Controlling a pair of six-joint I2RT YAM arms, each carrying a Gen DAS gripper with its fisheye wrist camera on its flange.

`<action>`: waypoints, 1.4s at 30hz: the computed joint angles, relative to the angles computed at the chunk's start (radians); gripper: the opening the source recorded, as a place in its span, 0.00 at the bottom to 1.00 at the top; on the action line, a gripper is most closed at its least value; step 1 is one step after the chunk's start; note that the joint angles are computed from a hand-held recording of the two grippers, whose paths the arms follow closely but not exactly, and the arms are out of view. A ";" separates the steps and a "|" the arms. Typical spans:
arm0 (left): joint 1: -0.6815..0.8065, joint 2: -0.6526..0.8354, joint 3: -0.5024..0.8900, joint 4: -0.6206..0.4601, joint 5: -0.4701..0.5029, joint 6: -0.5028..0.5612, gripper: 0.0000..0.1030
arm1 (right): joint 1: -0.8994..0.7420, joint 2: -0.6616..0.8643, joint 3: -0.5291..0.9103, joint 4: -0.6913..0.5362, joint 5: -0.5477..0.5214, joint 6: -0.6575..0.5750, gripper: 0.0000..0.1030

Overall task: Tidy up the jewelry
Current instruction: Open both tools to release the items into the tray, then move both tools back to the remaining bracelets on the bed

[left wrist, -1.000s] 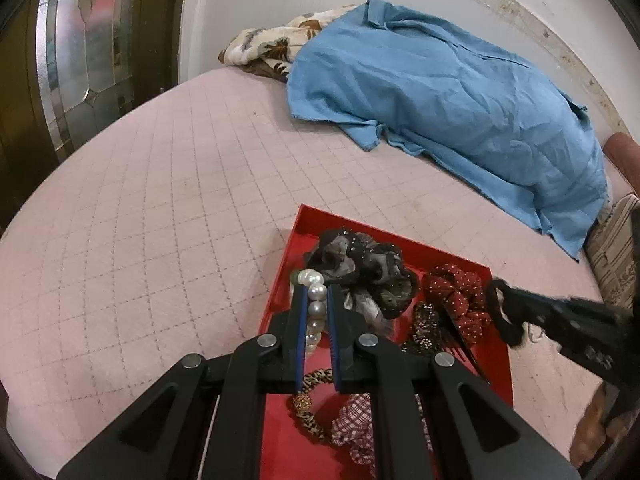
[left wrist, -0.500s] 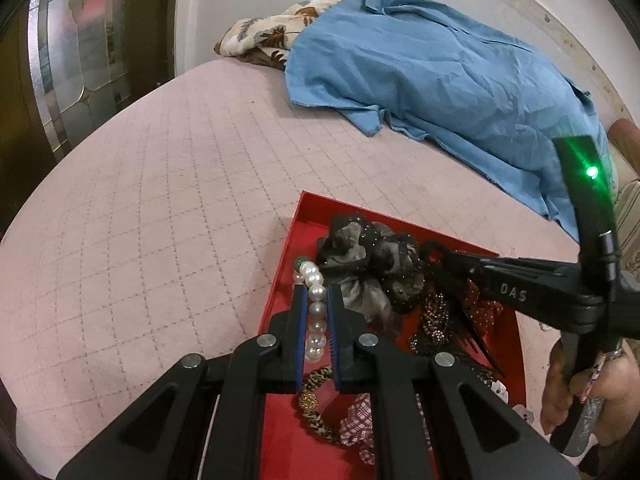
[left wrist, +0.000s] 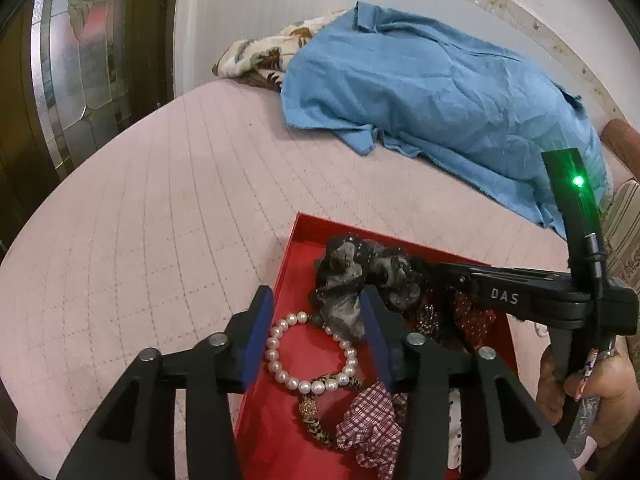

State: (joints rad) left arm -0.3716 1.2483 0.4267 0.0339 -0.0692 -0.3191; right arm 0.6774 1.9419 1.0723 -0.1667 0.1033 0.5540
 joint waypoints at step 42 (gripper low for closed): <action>-0.172 -0.080 -0.028 -0.009 -0.068 -0.151 0.64 | -0.524 -0.483 -0.647 0.130 -0.036 -0.156 0.37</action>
